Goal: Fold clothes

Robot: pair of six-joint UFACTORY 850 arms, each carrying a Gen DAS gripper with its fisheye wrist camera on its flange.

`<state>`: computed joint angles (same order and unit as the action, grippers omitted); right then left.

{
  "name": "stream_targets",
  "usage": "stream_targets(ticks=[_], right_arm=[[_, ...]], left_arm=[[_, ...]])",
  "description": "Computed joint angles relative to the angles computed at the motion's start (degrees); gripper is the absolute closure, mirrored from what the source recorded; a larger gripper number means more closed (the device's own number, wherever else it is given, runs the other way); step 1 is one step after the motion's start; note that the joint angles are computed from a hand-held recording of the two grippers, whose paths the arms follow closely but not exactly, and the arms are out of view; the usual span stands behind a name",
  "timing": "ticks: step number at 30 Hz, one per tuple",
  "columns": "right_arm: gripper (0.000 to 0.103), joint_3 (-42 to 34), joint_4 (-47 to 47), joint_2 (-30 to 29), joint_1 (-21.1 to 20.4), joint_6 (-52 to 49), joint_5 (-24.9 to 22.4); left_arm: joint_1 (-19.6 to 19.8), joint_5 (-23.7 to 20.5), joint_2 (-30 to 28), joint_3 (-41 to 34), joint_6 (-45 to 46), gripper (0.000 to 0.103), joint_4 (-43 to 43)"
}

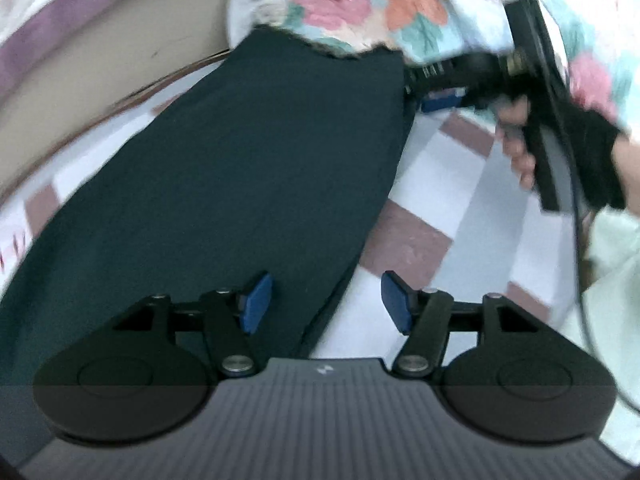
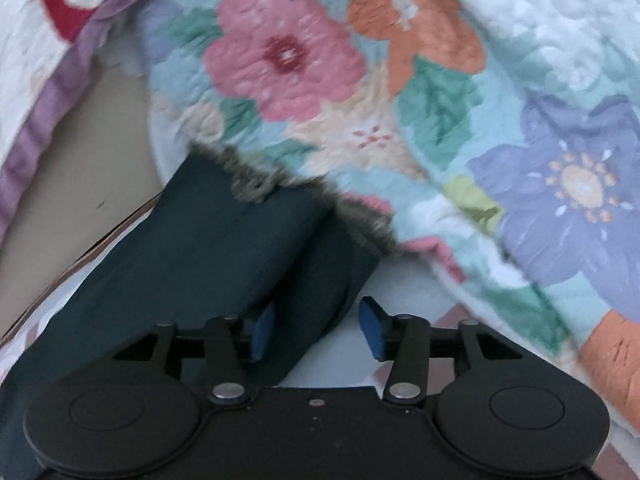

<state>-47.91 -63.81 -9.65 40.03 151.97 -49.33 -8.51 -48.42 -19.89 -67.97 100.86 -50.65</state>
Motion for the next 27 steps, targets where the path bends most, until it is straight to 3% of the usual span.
stream_targets(ticks=[1, 3, 4, 5, 6, 10, 13, 15, 19, 22, 24, 27], right_arm=[[0.046, 0.6, -0.6, 0.1, -0.4, 1.7, -0.1], [0.046, 1.6, -2.2, 0.6, -1.1, 5.8, -0.4], [0.046, 1.9, -2.6, 0.9, -1.5, 7.4, -0.4], [0.058, 2.2, -3.4, 1.2, -1.5, 9.3, -0.8], [0.094, 2.6, -5.5, 1.6, -1.1, 11.2, -1.8], [0.095, 3.4, -10.1, 4.8, 3.5, 11.5, -11.0], [0.103, 3.1, -2.1, 5.9, 4.7, 4.2, -15.5], [0.102, 3.7, 5.4, 5.8, 4.6, 2.5, -19.4], [0.097, 6.7, 5.4, 8.4, 6.9, 10.9, -18.1], [0.077, 5.6, 2.6, 7.1, 8.1, 11.4, -14.2], [0.051, 6.0, -0.1, 6.5, 8.4, 16.6, -11.5], [0.048, 6.4, -3.2, 5.2, 8.4, 24.0, -8.4]], left_arm=[[-0.8, 2.3, 0.3, 0.7, 1.8, 0.045, -1.0], [-2.0, 6.1, 0.6, 1.7, 5.0, 0.066, -3.1], [-2.0, 5.9, 0.0, 0.9, 4.4, 0.086, -3.8], [-1.9, 5.4, -0.8, -0.1, 2.9, 0.092, -4.2], [-1.6, 4.5, -1.8, -1.8, -0.5, 0.093, -4.0], [1.1, -6.4, -9.1, -12.4, -18.2, 0.095, -2.4], [2.8, -13.1, -13.5, -18.3, -27.9, 0.096, -2.8], [3.5, -15.2, -14.9, -19.8, -30.1, 0.096, -3.3], [3.4, -12.5, -13.1, -16.9, -27.2, 0.095, -3.9], [2.8, -12.4, -13.5, -16.7, -28.7, 0.096, -3.9], [2.6, -12.0, -13.4, -16.3, -27.9, 0.095, -3.8], [2.3, -11.1, -12.9, -15.4, -26.4, 0.093, -3.3]])
